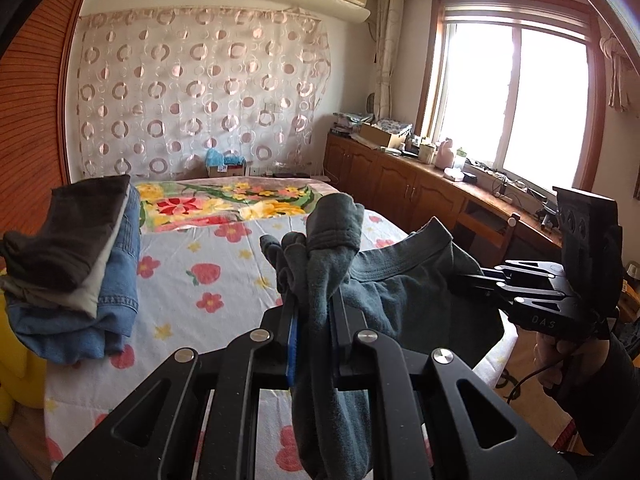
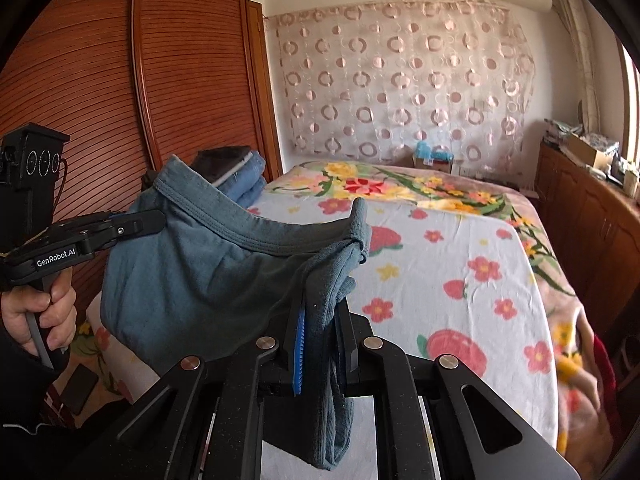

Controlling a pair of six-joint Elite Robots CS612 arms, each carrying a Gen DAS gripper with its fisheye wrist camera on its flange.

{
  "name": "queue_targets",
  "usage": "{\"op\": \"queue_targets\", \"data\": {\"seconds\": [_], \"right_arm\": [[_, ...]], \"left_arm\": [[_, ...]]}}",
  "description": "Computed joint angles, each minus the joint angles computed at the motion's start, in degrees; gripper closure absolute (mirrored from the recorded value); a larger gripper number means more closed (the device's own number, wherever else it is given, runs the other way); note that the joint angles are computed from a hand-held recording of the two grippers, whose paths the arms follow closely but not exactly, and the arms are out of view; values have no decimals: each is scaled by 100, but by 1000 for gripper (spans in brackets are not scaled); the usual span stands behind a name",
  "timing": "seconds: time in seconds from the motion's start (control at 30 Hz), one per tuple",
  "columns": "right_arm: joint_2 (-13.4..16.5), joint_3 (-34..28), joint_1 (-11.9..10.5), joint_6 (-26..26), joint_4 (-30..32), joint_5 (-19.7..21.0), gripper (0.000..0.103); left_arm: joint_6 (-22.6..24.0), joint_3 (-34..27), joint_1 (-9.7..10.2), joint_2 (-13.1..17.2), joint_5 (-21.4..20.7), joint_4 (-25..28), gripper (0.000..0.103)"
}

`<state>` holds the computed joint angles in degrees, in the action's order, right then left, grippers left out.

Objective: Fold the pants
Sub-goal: 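Carry the folded shorts with both tools over to the clothes stack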

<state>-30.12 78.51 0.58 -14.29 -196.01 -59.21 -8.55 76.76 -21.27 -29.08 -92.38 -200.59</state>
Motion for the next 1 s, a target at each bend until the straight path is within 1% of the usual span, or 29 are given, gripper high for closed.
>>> {"op": "queue_targets", "data": {"seconds": [0.17,0.3,0.53,0.7,0.83,0.9,1.0], "right_arm": [[68,-151,17,-105,-54,46,91],[193,-411,54,-216,65,78,91],[461,-1114,176,-574,549,130,91],[723,-1858,279,-950,1063,201,91],[1018,-2600,353,-1167,1445,311,91],[1193,-2983,372,-1192,1648,408,91],[1534,-3745,405,-1206,2172,526,91]], "left_arm": [[3,29,33,-16,104,-140,90],[-7,38,62,-19,191,-167,90],[-128,-89,156,41,399,-81,90],[-195,-186,252,53,637,5,90],[-178,-266,322,54,855,37,90],[-160,-325,362,63,974,80,90],[-136,-437,416,86,1101,176,90]]}}
